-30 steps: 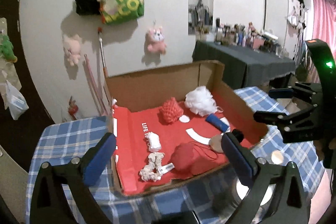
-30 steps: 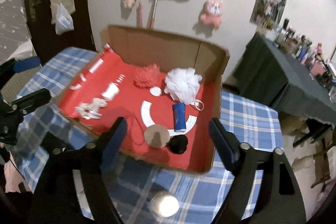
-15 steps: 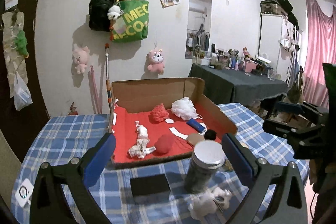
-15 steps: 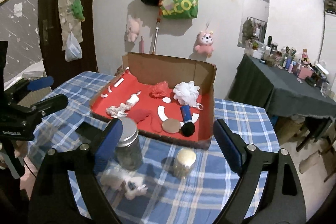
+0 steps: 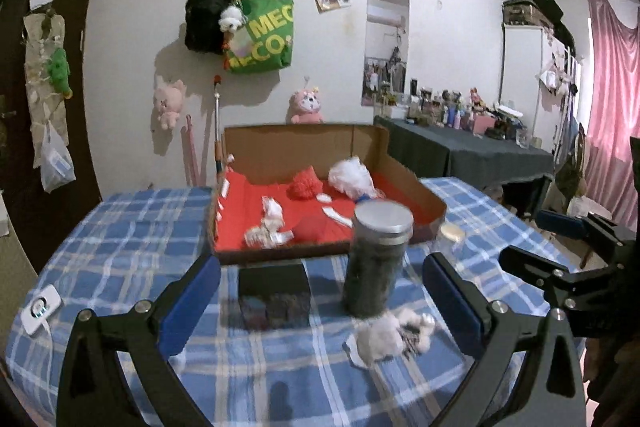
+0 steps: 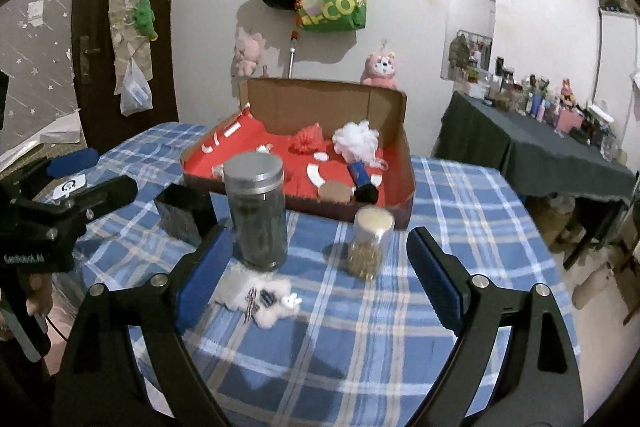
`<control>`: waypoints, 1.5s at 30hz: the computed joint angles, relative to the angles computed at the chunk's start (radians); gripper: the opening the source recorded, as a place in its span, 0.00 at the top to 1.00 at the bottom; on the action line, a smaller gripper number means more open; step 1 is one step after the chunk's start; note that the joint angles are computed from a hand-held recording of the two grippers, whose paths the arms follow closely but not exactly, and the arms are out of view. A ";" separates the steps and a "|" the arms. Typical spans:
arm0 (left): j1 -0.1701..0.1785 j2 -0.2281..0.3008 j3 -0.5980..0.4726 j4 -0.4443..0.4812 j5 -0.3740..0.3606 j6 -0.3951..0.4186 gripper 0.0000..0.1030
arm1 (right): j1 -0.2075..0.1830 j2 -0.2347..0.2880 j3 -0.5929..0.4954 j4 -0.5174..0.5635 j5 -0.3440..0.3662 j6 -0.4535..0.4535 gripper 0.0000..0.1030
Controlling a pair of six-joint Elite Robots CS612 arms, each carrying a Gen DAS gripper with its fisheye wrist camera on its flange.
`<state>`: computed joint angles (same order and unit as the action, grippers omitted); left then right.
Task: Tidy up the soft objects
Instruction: 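Withdraw both open tools from the box back over the table, then move both open tools toward the white plush bear and white cloth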
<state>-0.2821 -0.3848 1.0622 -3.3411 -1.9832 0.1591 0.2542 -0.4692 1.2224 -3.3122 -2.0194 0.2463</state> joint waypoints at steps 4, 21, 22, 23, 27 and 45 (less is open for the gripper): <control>-0.004 0.010 0.003 0.044 0.006 0.015 0.00 | 0.000 0.014 0.001 0.016 0.011 0.029 0.13; -0.028 0.061 -0.054 0.259 0.042 0.065 0.00 | -0.030 0.043 0.007 0.128 0.068 0.163 0.13; -0.030 0.063 -0.063 0.279 0.040 0.073 0.00 | -0.034 0.042 0.011 0.130 0.071 0.172 0.13; -0.032 0.065 -0.070 0.298 0.039 0.081 0.00 | -0.036 0.041 0.013 0.132 0.072 0.178 0.13; -0.043 0.075 -0.106 0.394 0.036 0.115 0.00 | -0.047 0.035 0.021 0.148 0.083 0.200 0.13; -0.031 0.111 -0.195 0.512 0.155 0.144 0.00 | -0.069 0.061 -0.029 0.160 0.270 0.115 0.13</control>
<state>-0.3127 -0.2737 0.8675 -2.8290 -1.8285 0.3031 0.1851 -0.4087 1.1933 -3.1523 -1.7495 0.3613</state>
